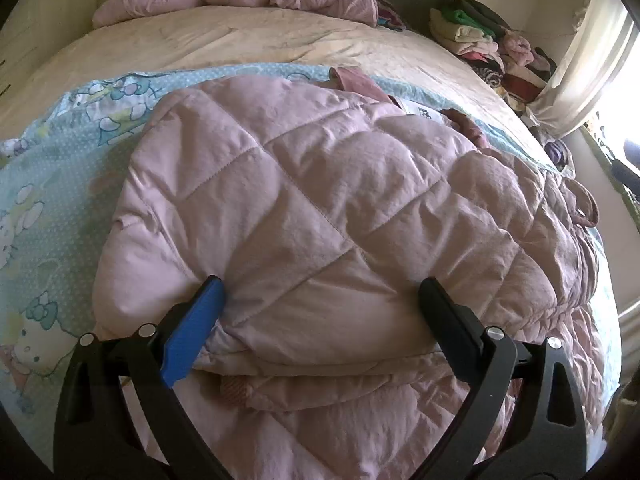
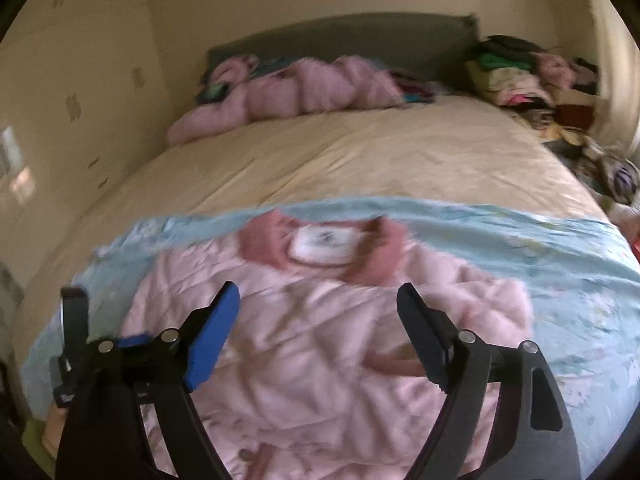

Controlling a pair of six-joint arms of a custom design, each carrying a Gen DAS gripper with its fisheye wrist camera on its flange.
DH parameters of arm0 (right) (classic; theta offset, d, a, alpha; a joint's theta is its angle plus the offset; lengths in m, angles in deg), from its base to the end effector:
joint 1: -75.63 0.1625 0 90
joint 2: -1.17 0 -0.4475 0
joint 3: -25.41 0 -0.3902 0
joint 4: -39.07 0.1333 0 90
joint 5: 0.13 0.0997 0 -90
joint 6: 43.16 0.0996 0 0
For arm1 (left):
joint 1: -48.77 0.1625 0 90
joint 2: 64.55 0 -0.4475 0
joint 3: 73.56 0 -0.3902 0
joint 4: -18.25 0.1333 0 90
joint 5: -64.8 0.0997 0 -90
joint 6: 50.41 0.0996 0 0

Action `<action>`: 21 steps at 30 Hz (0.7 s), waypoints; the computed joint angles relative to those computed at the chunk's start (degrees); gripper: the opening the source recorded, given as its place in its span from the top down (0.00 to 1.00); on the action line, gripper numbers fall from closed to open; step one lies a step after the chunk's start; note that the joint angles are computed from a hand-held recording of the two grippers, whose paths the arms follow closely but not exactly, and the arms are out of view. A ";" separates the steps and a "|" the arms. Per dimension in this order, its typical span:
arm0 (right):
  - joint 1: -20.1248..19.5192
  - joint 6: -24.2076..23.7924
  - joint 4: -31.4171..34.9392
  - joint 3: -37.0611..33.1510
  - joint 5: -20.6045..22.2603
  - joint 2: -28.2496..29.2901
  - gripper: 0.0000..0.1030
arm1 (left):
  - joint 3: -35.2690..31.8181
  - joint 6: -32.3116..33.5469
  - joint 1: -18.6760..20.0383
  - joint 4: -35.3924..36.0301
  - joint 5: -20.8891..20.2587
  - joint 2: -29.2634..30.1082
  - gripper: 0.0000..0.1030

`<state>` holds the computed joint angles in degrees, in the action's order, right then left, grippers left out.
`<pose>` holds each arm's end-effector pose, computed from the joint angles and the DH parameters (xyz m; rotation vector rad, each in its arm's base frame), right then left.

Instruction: Fold large clothes

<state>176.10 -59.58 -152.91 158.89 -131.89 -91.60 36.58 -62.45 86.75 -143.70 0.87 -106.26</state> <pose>0.1362 -0.3686 0.4067 0.0269 -2.1545 1.2014 -0.3502 -0.4981 0.0142 0.9247 2.5993 -0.4106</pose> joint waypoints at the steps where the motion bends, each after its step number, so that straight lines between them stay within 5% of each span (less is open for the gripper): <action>1: 0.16 0.91 2.51 -0.66 0.21 0.93 0.22 | -0.01 0.08 -0.01 0.00 0.06 0.03 0.12; 12: -3.67 8.09 15.02 -4.42 -6.26 9.06 0.22 | 0.21 -0.03 -0.24 -0.18 -0.27 -0.04 0.12; 21: -8.74 7.57 12.03 -2.98 -1.32 10.29 0.17 | 0.33 0.91 -0.36 -0.26 0.19 -0.04 0.12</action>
